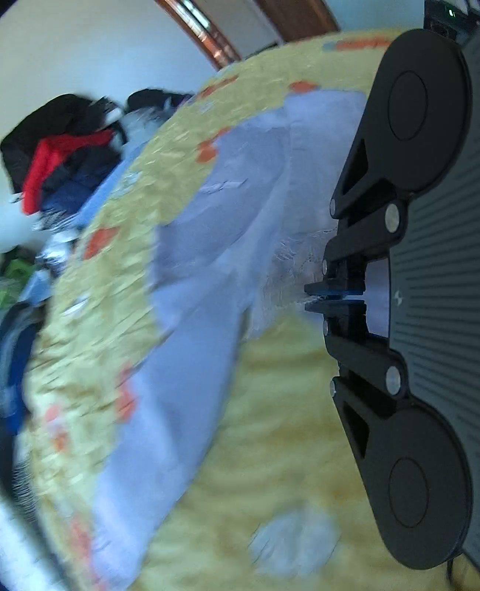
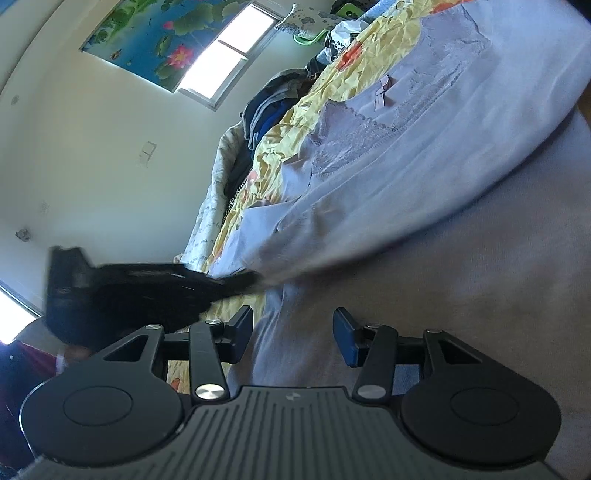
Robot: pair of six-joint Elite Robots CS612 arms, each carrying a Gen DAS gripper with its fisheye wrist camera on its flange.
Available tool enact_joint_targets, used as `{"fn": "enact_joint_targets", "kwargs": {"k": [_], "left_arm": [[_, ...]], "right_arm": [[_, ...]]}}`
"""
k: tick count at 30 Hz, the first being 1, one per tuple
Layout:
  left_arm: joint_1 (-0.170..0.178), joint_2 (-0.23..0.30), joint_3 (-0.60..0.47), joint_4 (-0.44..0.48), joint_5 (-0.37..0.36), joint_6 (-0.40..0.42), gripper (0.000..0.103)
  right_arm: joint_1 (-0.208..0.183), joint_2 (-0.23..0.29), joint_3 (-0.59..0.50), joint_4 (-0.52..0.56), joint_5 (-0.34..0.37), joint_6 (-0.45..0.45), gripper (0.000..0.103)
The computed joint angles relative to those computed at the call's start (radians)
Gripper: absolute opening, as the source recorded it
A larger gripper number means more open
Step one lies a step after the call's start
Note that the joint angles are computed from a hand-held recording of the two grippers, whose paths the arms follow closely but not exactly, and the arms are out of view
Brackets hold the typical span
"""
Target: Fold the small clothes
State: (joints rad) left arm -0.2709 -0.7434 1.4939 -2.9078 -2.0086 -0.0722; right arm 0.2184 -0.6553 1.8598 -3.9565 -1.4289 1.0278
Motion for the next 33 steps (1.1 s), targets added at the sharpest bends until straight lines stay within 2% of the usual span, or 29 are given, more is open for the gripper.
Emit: {"fn": "enact_joint_targets", "kwargs": {"k": [1,3,5,8,9,10,12,14,15,16,18,21,23,26,29,33], "left_arm": [[0.007,0.002,0.001,-0.016,0.029,-0.009,0.001],[0.016,0.015,-0.021,0.047,0.040,-0.010,0.001],[0.013,0.024,-0.026,0.097,0.052,-0.004,0.001],[0.000,0.028,-0.018,0.092,0.074,0.022,0.002],[-0.001,0.030,-0.019,0.088,0.081,0.019,0.002],[-0.003,0.032,-0.019,0.078,0.093,0.019,0.002],[-0.008,0.036,-0.019,0.061,0.109,0.037,0.003],[-0.005,0.029,-0.009,0.049,0.114,0.063,0.003],[-0.004,0.022,0.004,0.034,0.116,0.074,0.003],[-0.002,0.015,0.013,0.026,0.118,0.084,0.004],[0.010,0.003,0.024,0.016,0.100,0.091,0.004],[0.014,-0.008,0.034,-0.008,0.109,0.097,0.004],[0.016,-0.008,0.030,-0.009,0.098,0.093,0.004],[0.009,-0.002,0.023,-0.009,0.126,0.079,0.004],[0.007,0.012,0.011,0.006,0.122,0.075,0.004],[-0.006,0.040,-0.022,0.036,0.172,0.052,0.005]], "right_arm": [[-0.001,-0.002,0.002,-0.003,-0.001,-0.007,0.050],[-0.004,-0.005,0.004,-0.006,-0.004,-0.026,0.050],[-0.014,-0.010,0.000,-0.003,-0.001,-0.054,0.050],[-0.035,-0.019,-0.013,-0.010,-0.046,-0.066,0.051],[-0.049,-0.020,-0.019,-0.016,-0.063,-0.063,0.058],[-0.058,-0.025,-0.022,-0.003,-0.092,-0.067,0.065],[-0.077,-0.042,-0.023,0.079,-0.161,-0.097,0.065],[-0.098,-0.058,-0.018,0.181,-0.191,-0.103,0.064],[-0.109,-0.059,-0.013,0.208,-0.190,-0.101,0.062],[-0.120,-0.059,-0.008,0.220,-0.176,-0.101,0.054],[-0.134,-0.053,0.001,0.202,-0.149,-0.106,0.047],[-0.140,-0.051,0.004,0.198,-0.142,-0.119,0.046],[-0.138,-0.055,-0.002,0.227,-0.151,-0.166,0.045],[-0.133,-0.059,-0.002,0.248,-0.158,-0.207,0.045],[-0.140,-0.063,0.013,0.223,-0.149,-0.170,0.045],[-0.132,-0.060,0.018,0.213,-0.161,-0.211,0.047]]}}
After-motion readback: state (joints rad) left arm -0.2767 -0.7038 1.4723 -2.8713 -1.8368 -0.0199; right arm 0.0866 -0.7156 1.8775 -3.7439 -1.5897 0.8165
